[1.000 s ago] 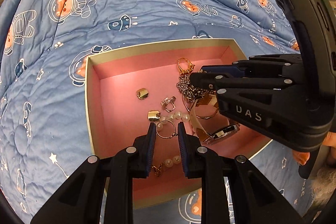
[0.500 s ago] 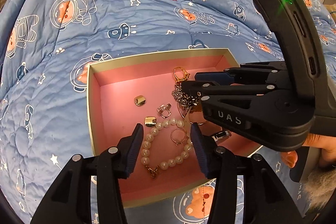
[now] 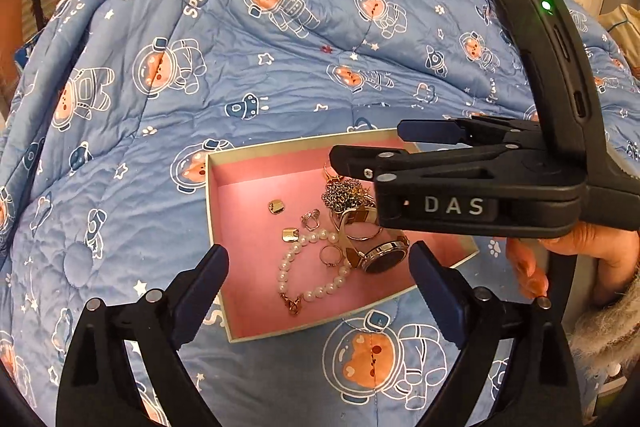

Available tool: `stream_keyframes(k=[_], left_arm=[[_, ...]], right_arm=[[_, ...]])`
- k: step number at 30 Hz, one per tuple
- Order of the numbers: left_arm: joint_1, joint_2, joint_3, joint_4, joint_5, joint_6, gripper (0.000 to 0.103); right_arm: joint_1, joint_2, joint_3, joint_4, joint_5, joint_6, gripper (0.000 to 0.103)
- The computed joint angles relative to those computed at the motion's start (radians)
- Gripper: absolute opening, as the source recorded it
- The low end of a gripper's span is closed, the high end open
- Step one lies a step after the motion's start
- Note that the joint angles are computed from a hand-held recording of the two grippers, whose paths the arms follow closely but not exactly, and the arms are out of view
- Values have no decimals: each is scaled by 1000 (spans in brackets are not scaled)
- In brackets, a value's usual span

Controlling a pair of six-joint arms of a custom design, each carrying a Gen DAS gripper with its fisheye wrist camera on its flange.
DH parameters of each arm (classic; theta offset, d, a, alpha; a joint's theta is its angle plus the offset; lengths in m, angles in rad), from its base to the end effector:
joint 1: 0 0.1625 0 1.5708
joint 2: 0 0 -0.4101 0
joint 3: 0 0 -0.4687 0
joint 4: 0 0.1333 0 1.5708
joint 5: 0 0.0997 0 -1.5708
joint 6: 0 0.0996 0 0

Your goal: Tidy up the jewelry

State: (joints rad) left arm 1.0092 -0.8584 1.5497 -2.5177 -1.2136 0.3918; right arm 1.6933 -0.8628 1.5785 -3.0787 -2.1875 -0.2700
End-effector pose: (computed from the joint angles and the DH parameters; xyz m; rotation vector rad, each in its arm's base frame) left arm -0.2567 -0.7237 0.1090 1.2188 2.5006 -0.3987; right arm 0.1666 -0.7334 0.1804 0.1497 -2.3419 0.9156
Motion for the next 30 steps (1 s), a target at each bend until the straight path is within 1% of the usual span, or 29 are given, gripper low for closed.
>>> stream_keyframes(k=[2, 3, 4, 7, 9, 10, 11, 14, 16, 18, 20, 24, 26, 28, 30], left_arm=[[-4, -29, 40, -42, 11, -6, 96], [-6, -40, 56, -66, 24, -7, 96], [-9, -58, 83, -97, 39, -7, 96], [-12, -117, 172, -205, 75, 15, 96], [-14, -161, 234, -276, 97, 34, 96], [-17, -184, 263, -301, 103, 38, 96], [-19, -210, 291, -318, 106, 36, 96], [-33, -293, 373, -350, 102, 37, 96], [-50, -341, 421, -367, 114, 46, 96], [-67, -385, 462, -371, 129, 39, 96], [-78, -433, 503, -360, 120, 16, 96], [-103, -523, 573, -346, 132, -38, 96], [-120, -568, 616, -358, 149, -40, 96], [-142, -608, 654, -360, 190, -43, 96], [-158, -657, 687, -338, 199, -54, 96]], right_arm=[[28, -9, 39, -77, -48, -33, 79], [41, -16, 63, -125, -66, -61, 89], [56, -20, 86, -180, -85, -93, 95], [95, -31, 158, -342, -132, -182, 95], [118, -45, 209, -415, -155, -214, 96], [128, -54, 236, -440, -154, -218, 96], [139, -65, 264, -462, -152, -217, 96], [181, -64, 318, -559, -210, -210, 96], [211, -66, 351, -591, -251, -178, 96], [240, -75, 389, -619, -276, -144, 96], [271, -80, 423, -648, -305, -121, 96], [334, -87, 477, -662, -362, -89, 96], [366, -93, 501, -649, -389, -66, 96], [401, -102, 524, -623, -421, -11, 96], [436, -107, 545, -618, -449, 34, 96]])
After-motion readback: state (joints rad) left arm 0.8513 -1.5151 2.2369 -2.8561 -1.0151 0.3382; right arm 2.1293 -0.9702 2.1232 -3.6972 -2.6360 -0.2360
